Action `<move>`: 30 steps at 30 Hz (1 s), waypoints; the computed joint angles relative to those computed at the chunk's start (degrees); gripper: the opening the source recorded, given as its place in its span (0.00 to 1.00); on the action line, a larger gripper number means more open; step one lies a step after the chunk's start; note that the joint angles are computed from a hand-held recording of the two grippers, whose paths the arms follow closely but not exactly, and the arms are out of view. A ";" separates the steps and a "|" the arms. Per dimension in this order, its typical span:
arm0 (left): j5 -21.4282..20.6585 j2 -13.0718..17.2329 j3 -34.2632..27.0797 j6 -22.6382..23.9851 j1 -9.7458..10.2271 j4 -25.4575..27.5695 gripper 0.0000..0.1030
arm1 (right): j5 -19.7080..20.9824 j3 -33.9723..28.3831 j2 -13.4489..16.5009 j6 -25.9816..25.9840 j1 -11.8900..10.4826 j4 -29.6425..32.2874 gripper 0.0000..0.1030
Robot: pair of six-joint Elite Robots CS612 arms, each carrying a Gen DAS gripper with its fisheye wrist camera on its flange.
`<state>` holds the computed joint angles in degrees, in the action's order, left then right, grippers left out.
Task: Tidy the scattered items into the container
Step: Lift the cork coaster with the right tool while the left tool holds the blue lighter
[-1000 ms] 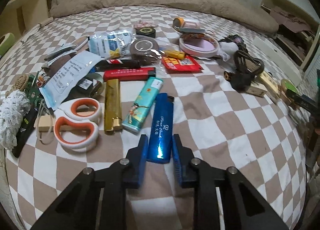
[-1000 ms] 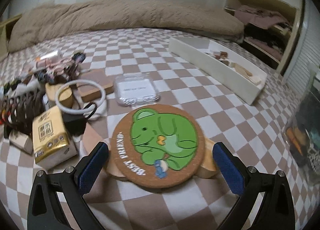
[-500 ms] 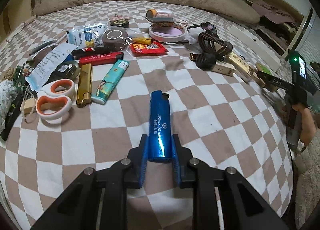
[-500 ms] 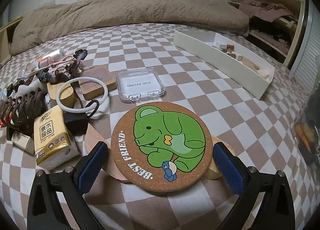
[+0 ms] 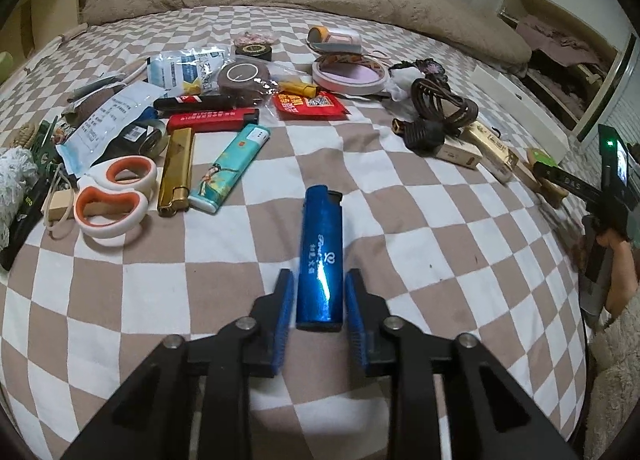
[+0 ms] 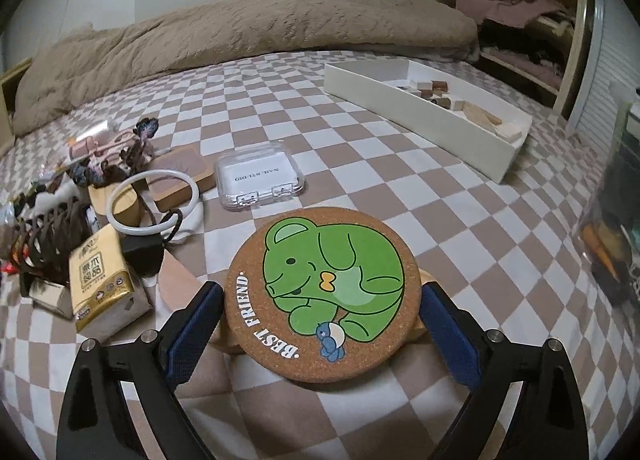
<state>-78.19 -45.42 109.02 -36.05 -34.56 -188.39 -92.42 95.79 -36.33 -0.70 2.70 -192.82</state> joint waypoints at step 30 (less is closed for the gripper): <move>3.11 0.70 -1.86 -0.48 0.38 1.27 0.21 | 18.74 5.93 -5.35 7.80 -1.00 -0.11 0.94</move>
